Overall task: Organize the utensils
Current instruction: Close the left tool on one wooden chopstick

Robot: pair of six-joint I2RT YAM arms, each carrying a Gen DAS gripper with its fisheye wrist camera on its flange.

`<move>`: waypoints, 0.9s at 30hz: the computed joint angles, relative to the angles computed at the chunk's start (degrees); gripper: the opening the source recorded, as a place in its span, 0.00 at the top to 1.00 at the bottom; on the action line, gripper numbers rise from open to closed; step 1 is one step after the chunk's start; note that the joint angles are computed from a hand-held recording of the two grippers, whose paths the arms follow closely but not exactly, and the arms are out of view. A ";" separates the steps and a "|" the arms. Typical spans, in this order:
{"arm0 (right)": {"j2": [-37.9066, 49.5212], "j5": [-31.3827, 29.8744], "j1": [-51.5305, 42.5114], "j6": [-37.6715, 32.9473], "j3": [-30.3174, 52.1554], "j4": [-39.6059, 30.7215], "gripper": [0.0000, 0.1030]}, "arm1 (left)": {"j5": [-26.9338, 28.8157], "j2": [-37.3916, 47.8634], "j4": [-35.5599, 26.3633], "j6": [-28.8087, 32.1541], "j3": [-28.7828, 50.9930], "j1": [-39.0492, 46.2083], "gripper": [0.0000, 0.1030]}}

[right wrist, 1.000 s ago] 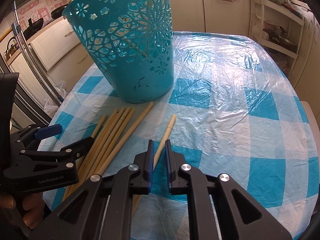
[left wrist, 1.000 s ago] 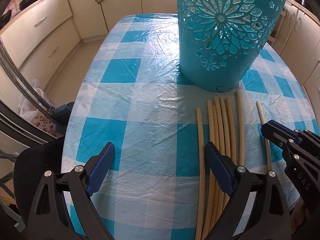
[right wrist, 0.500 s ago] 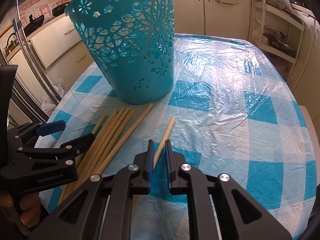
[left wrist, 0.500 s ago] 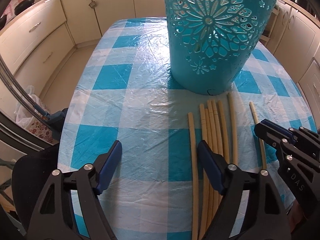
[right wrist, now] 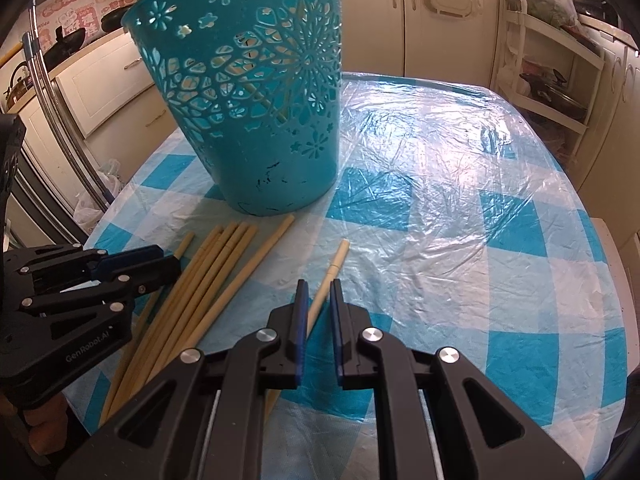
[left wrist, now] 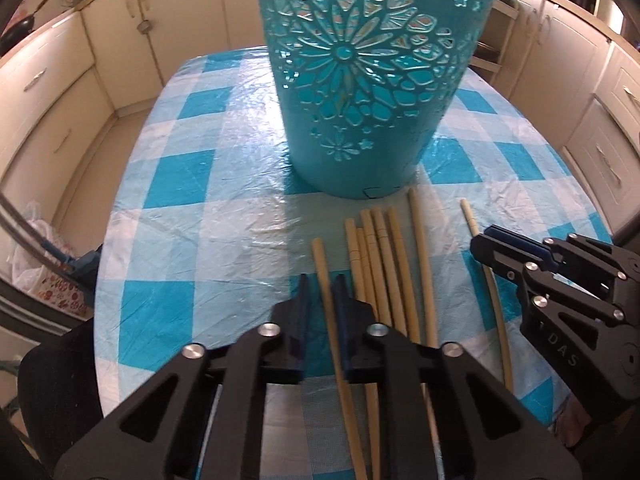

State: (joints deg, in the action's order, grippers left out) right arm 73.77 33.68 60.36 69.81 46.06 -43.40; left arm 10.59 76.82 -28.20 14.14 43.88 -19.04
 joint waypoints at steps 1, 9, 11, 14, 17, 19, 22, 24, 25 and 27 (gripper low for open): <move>0.09 0.05 0.01 0.09 0.02 0.06 0.89 | 1.53 0.68 -0.54 0.90 0.60 0.94 0.95; 1.09 0.59 -0.14 -0.08 0.67 -0.40 0.89 | 2.40 2.40 -1.99 1.87 2.52 2.74 0.94; 1.37 0.73 -0.09 0.05 0.82 -0.45 0.89 | 1.24 1.96 -1.62 1.42 2.15 2.04 0.94; 1.82 0.75 0.27 -0.74 1.36 -0.92 0.89 | 0.01 1.74 -0.92 0.92 1.82 1.30 0.94; 2.57 0.70 0.72 -1.40 2.09 -1.19 0.89 | -0.05 1.43 -0.98 1.18 1.62 1.11 0.94; 2.58 0.45 0.49 -1.32 2.22 -1.36 0.89 | -0.55 1.45 -0.91 1.38 1.59 0.90 0.94; 2.84 0.35 0.39 -1.57 2.47 -1.63 0.89 | -1.70 1.15 -0.55 1.07 1.29 0.32 0.93; 3.13 0.45 0.56 -1.80 2.72 -1.89 0.89 | -3.36 0.83 0.40 0.50 0.83 -0.68 0.91; 2.73 0.14 0.50 -2.09 2.45 -1.45 0.89 | -3.56 0.73 0.79 0.43 0.63 -0.85 0.91; 2.60 0.00 0.63 -2.13 2.33 -1.13 0.89 | -3.35 0.63 0.96 0.84 0.55 -0.81 0.94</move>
